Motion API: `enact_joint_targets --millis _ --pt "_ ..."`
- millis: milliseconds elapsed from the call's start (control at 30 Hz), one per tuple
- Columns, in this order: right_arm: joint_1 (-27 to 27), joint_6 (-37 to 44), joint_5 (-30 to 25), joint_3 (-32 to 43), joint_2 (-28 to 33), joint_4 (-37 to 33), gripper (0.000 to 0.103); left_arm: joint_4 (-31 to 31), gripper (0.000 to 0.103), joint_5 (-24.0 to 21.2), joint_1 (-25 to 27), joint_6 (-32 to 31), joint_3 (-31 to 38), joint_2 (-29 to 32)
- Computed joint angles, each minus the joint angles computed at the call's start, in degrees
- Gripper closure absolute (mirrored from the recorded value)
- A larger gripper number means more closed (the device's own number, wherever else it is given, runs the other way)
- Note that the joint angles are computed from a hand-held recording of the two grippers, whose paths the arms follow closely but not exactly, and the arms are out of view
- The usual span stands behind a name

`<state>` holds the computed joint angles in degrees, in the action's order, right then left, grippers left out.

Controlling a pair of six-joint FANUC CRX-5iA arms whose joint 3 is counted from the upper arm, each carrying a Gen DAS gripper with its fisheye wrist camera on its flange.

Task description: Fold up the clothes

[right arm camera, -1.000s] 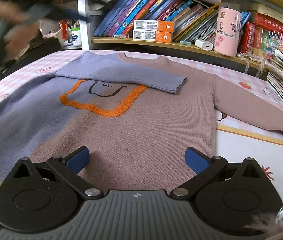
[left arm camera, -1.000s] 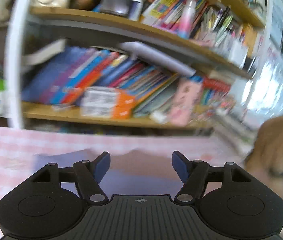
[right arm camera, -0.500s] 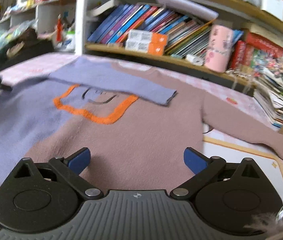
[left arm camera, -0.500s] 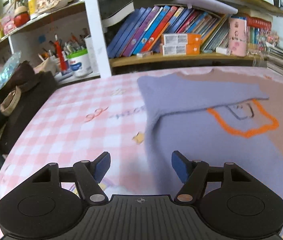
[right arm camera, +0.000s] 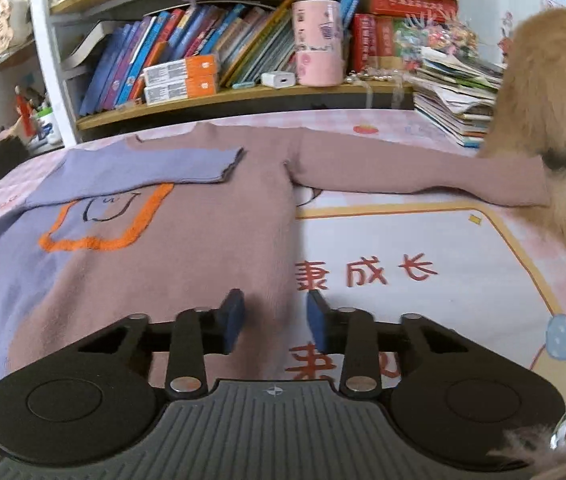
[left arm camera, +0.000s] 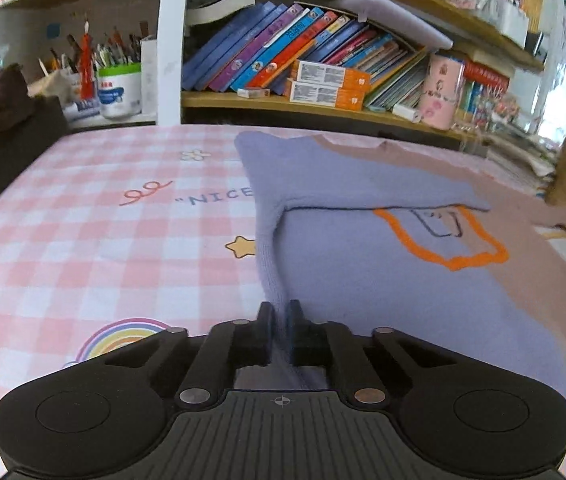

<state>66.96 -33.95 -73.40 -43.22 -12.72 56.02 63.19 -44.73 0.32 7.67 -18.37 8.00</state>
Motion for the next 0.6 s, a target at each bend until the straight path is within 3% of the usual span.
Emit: enact_joint_targets --millis 133,600 --pt "-2.03 3.32 2.83 1.66 1.80 0.91 0.090 2.12 0.098 0.55 0.44 -0.52 -0.51 0.08" --pt "-9.80 9.48 14.10 6.17 7.67 6.14 0.091 0.99 0.098 4.70 2.56 3.27 3.86 3.80"
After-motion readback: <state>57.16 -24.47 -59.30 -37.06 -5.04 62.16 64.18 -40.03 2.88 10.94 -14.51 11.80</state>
